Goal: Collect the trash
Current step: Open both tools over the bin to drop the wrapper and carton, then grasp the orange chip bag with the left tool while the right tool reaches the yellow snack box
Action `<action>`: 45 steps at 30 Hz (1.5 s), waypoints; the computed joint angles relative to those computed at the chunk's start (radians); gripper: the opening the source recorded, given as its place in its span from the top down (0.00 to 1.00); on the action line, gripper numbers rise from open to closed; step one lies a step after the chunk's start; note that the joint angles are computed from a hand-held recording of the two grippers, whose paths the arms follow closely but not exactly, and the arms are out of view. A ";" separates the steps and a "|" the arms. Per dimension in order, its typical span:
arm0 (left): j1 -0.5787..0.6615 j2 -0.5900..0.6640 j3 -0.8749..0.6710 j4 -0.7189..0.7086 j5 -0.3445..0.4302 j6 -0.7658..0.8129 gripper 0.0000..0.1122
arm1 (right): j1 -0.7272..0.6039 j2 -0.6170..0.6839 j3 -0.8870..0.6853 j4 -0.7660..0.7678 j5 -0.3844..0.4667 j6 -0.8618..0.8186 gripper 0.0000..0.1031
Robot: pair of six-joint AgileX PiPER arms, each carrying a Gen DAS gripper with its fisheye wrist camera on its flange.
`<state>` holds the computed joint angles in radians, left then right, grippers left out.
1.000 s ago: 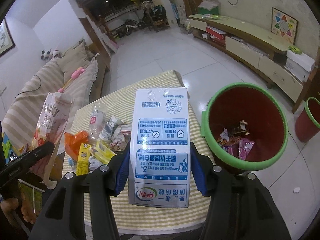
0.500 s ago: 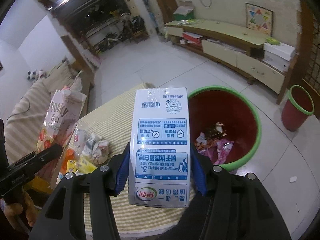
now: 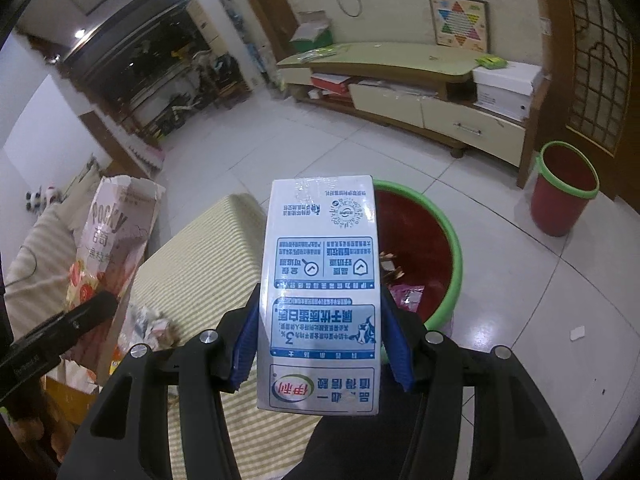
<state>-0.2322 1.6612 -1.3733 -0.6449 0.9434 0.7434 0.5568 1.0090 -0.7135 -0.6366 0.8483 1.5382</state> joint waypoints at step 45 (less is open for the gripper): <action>0.621 0.036 0.089 0.130 -0.051 0.004 0.33 | 0.218 0.478 -0.318 0.145 -0.101 -0.124 0.28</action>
